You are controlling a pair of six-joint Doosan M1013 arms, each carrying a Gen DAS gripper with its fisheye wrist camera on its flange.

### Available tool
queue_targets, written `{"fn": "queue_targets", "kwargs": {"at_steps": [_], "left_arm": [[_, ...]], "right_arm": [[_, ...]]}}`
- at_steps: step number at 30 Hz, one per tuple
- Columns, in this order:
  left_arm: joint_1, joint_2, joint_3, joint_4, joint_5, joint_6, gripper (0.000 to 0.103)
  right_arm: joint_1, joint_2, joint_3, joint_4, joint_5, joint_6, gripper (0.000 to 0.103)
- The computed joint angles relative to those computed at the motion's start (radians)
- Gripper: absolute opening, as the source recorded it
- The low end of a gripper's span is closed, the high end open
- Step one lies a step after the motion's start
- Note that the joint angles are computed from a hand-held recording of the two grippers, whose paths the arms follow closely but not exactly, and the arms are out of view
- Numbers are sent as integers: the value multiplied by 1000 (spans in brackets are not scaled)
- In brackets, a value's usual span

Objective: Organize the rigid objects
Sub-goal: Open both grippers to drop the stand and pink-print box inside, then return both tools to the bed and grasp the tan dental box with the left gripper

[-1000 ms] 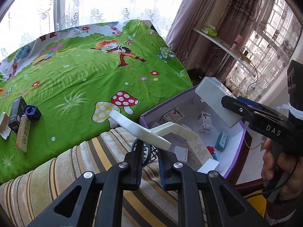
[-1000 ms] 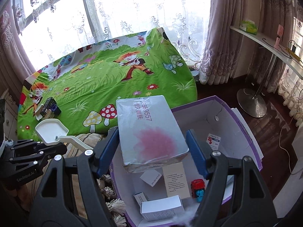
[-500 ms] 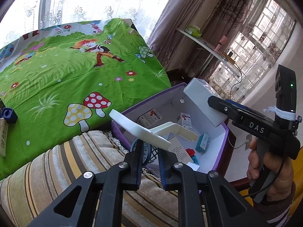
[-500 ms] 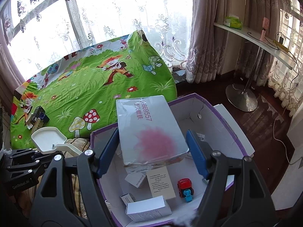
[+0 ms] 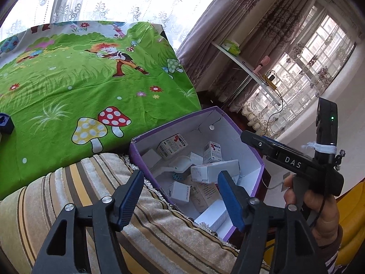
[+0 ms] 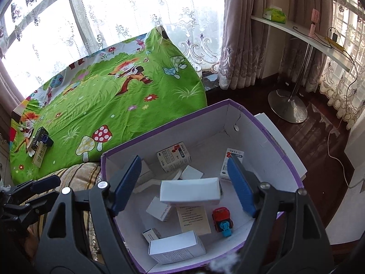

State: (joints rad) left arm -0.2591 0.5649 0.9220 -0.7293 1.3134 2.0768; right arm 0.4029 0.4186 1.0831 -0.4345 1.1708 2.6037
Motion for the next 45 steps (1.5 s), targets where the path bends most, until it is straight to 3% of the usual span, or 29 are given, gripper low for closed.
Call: {"fn": "queue_targets", "kwargs": {"at_steps": [10,15,18,25,31,38,45], "left_arm": [[20,14,-6,-89,51,23,68],[38,25,-28,-64,38,-65,68],[50,26,-31,-43,-5,-96,68],[72,38,-77,127,-128,-171,68],[107,79,-147,276,-169,-273,68],[141,142,-238,381,-118,-403,68],[156,183,-290,401,-62,-437,68]], "right_arm": [[8,27,-39,37,16,-55,81],[13,43,-60,60,15,-85,81],[15,51,-71,78,9,-104,81],[20,64,-93,93,13,-128,81],[22,78,-113,108,21,-142,81],[28,109,-169,120,35,-192,81],[36,171,-291,135,54,-277,81]]}}
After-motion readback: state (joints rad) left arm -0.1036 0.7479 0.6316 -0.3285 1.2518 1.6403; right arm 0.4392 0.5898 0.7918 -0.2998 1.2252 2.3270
